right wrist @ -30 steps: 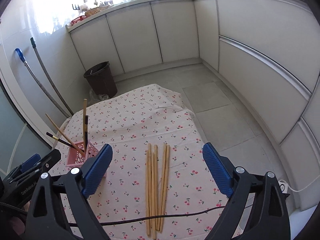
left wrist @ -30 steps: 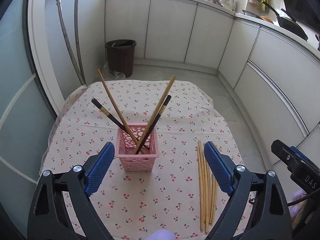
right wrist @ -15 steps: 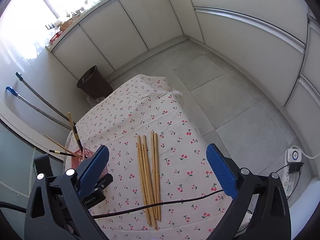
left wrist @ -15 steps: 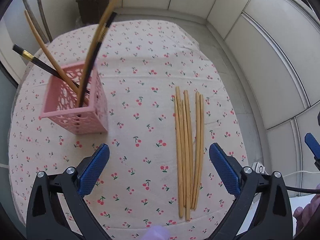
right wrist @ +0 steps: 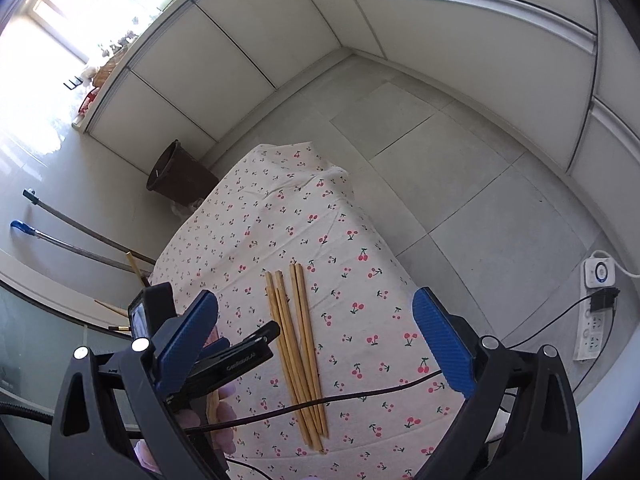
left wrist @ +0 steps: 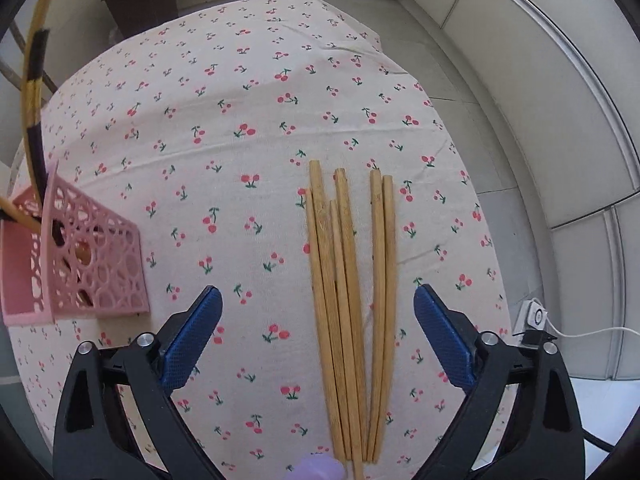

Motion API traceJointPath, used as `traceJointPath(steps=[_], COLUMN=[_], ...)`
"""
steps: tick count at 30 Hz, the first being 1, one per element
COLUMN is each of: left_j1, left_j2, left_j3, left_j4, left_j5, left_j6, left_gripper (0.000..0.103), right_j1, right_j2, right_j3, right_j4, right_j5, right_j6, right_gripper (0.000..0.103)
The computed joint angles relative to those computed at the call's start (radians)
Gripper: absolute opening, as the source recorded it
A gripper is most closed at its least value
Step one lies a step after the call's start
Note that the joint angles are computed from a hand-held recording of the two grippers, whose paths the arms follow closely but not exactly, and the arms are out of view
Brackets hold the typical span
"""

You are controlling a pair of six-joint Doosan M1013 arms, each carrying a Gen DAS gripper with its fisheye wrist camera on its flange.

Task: Organize utensils
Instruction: 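Lower the left tool onto a bamboo chopstick and close it while the right approaches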

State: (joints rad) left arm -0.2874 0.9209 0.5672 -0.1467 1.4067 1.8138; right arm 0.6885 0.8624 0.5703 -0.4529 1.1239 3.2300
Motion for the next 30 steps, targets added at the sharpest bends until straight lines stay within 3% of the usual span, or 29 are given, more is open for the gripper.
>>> traceJointPath(steps=[5,22,27,28,30], left_j1=[-0.015,-0.024,-0.021,-0.022,-0.024], left_j2=[0.043,0.060,0.125,0.120,0.137], left_j3=[-0.064,-0.085,-0.201,-0.188,-0.219], left_j4=[0.070,0.161,0.157,0.161,0.158], left_j5=[0.023,-0.030,0.065,0.048,0.073], left_j6=[-0.001,-0.019,-0.009,-0.009,0.005], left_gripper=[0.068,0.058,0.053,0.053,0.044], right_j1=[-0.005,-0.017,-0.019,-0.019,-0.020], right_j2=[-0.015,-0.010,-0.004,-0.002,0.003], right_j3=[0.030,0.036,0.027,0.024,0.015], right_j4=[0.001,0.058,0.069,0.071,0.075], right_j5=[-0.013,-0.013,-0.005,-0.002,0.005], right_j6=[0.009,-0.014,-0.027,-0.030,-0.036], right_gripper=[0.095,0.095,0.095,0.095,0.095])
